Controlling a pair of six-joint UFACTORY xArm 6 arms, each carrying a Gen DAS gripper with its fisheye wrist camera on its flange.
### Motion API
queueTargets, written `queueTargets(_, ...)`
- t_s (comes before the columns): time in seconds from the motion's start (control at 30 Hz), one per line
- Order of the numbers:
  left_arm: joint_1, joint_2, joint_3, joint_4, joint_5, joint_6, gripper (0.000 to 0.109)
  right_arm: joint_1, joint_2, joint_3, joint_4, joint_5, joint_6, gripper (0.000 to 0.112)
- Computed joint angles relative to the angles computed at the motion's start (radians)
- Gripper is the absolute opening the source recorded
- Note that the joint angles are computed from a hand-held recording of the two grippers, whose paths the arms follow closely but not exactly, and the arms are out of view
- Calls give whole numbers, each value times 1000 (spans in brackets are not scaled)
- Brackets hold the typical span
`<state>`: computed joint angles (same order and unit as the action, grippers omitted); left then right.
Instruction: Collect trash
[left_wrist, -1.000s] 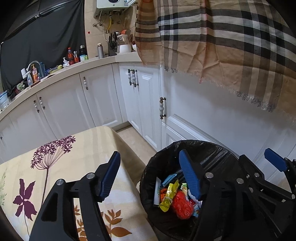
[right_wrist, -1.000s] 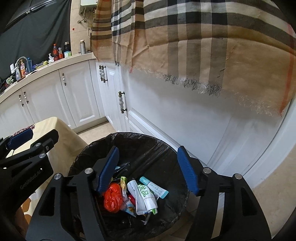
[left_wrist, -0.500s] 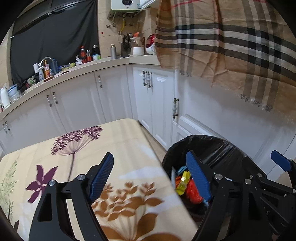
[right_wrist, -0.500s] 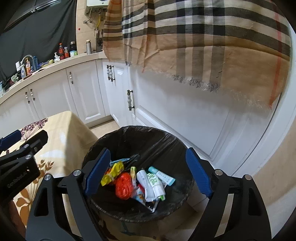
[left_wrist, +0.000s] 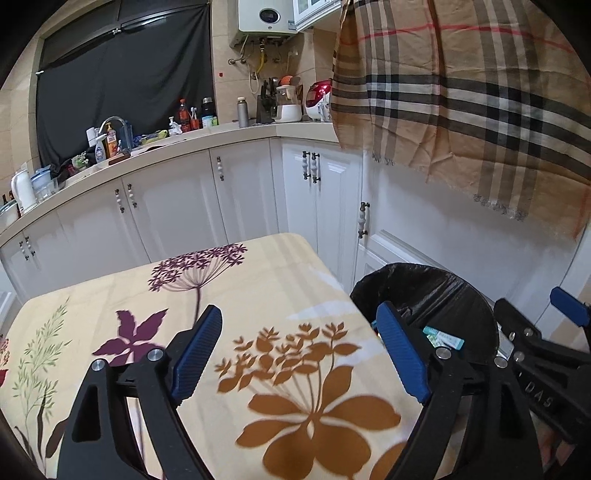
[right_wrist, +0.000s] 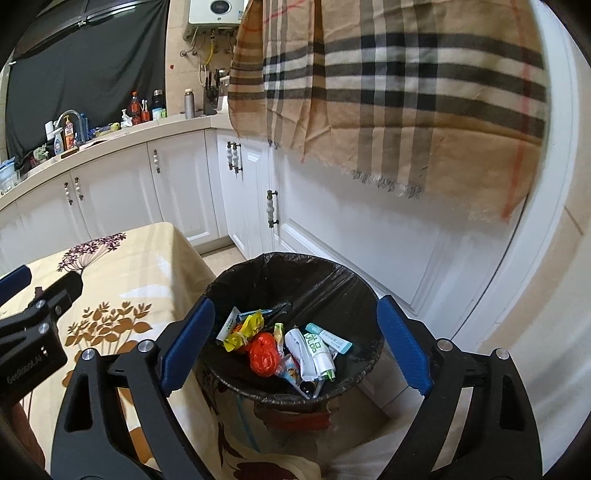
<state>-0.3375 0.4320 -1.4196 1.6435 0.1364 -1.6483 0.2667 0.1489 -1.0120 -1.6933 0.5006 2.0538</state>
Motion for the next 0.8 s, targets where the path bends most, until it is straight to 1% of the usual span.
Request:
queueTargets(0.17,8,-84,83,137,9,-145,84,35,-66,59,-2,37,13,89)
queueTargets(0.33,23,-152,152,165,-4,-190,84,72,-117,99,12,67,2,90)
queueTargets(0.5,21,-219,208,277,22,-306,85,98,-155,132,13,86,4,90)
queueTargets(0.6,24,-247,231,314,24,-346,85,114,-173,144,12,98,2,90)
queueTargets(0.8,34,-280,260,344,24,-388,85,142,-196,152,13,119,-10,90)
